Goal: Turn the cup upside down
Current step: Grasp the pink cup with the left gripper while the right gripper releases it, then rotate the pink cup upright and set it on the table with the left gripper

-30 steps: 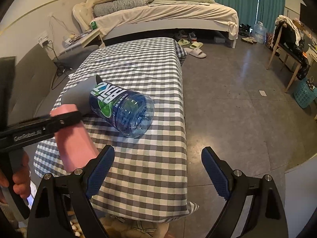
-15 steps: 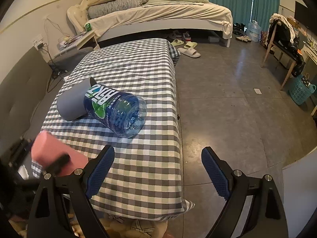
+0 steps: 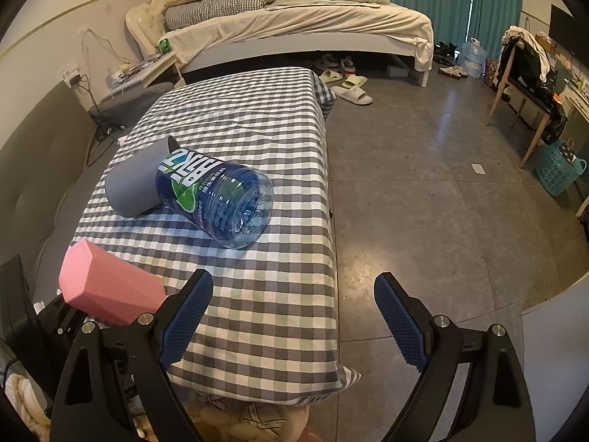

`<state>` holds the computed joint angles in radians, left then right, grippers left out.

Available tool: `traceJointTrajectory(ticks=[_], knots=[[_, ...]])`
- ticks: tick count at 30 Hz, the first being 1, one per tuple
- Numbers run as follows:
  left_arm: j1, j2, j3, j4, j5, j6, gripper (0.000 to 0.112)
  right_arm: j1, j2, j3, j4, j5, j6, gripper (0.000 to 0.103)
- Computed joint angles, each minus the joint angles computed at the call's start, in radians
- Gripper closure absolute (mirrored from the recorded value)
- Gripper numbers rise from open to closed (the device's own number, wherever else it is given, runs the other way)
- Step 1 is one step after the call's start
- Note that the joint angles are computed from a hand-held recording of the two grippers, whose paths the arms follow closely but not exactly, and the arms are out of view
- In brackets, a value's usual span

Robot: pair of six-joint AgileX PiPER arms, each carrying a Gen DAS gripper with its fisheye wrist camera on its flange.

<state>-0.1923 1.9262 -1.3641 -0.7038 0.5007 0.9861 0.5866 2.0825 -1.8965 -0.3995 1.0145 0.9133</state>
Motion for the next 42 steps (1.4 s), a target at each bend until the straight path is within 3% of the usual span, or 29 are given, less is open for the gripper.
traceJointTrajectory(ticks=[10,11,13,14,16,22,24,31,33,34,42], knots=[[-0.025,0.093,-0.129,0.090,-0.029,-0.165,0.045,-0.003,0.023,-0.013,0.020,-0.009,-0.023,0.013],[-0.023,0.088,-0.118,0.077,-0.032,-0.148,0.044,-0.002,0.021,-0.007,0.018,-0.017,-0.023,0.013],[-0.015,0.066,-0.081,0.024,-0.040,-0.081,0.027,0.003,0.009,0.025,-0.002,-0.052,-0.011,0.013],[-0.012,0.050,-0.058,-0.007,-0.054,-0.041,0.024,0.010,0.004,0.045,-0.025,-0.072,0.005,0.013],[0.007,0.010,0.002,-0.112,-0.068,0.078,0.023,0.032,-0.009,0.093,-0.093,-0.113,0.050,0.013],[0.088,-0.079,0.095,-0.224,-0.058,0.161,0.023,0.129,-0.051,0.252,-0.342,-0.227,0.246,0.013],[0.122,-0.125,0.148,-0.339,-0.076,0.262,0.022,0.174,-0.069,0.313,-0.454,-0.258,0.349,0.013],[0.192,-0.229,0.263,-0.716,-0.129,0.602,0.013,0.234,-0.078,0.353,-0.608,-0.277,0.481,0.013],[0.201,-0.231,0.275,-0.801,-0.150,0.667,0.009,0.239,-0.083,0.372,-0.650,-0.295,0.536,0.005],[0.206,-0.228,0.273,-0.828,-0.152,0.682,0.009,0.240,-0.082,0.371,-0.651,-0.297,0.537,0.000],[0.204,-0.201,0.262,-0.807,-0.139,0.683,0.009,0.238,-0.067,0.380,-0.666,-0.316,0.554,0.000]])
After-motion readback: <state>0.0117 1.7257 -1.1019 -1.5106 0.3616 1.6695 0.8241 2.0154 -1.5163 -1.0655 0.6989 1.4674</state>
